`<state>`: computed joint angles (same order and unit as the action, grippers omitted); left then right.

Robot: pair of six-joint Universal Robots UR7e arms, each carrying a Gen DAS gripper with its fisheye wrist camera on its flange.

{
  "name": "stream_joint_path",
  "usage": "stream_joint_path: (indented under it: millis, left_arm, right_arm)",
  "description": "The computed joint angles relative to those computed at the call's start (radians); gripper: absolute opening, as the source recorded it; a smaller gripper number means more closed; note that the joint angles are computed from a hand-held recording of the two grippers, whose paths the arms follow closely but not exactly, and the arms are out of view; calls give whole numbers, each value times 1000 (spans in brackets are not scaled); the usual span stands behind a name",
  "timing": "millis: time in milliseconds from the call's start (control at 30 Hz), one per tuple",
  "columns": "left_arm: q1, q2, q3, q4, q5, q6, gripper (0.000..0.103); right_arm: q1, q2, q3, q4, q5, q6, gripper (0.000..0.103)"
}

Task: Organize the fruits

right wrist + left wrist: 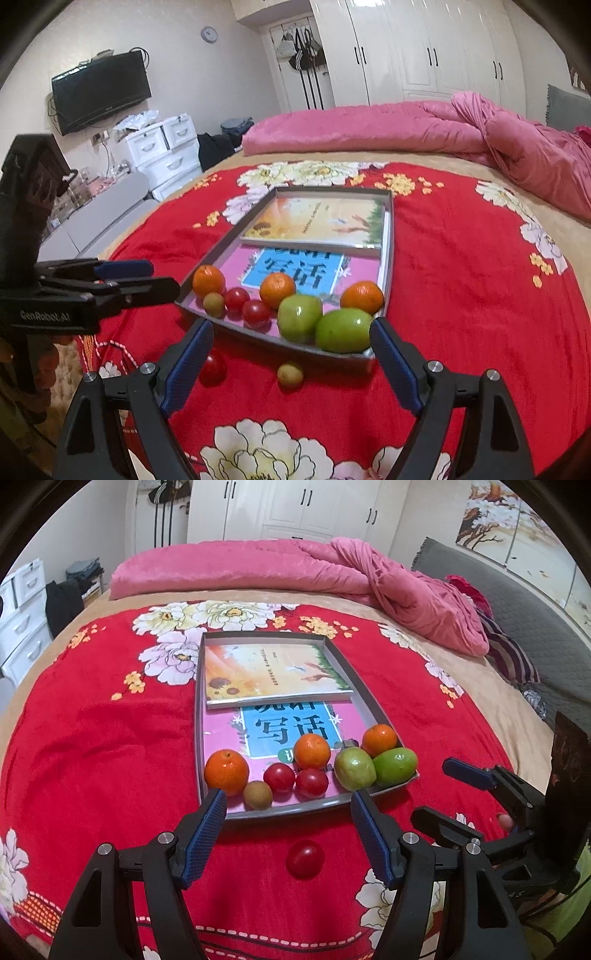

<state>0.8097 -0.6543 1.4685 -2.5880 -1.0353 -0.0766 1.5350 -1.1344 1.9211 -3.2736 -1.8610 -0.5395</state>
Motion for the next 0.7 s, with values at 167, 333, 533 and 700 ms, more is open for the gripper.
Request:
stream_joint_path:
  millis: [167, 333, 533, 700]
  left_arm:
    - [4, -7, 15, 0, -5, -1, 72]
    - [10, -8, 24, 10, -5, -11, 72]
    - [17, 3, 29, 43, -19, -18, 71]
    - [31, 15, 29, 69, -58, -36, 72]
  right_arm:
    - [0, 3, 8, 10, -24, 4, 86]
    - [-2, 6, 9, 37, -47, 18, 86]
    - [-6, 24, -4, 73, -82, 33, 86]
    - [-11, 55, -31, 125, -114, 42, 75]
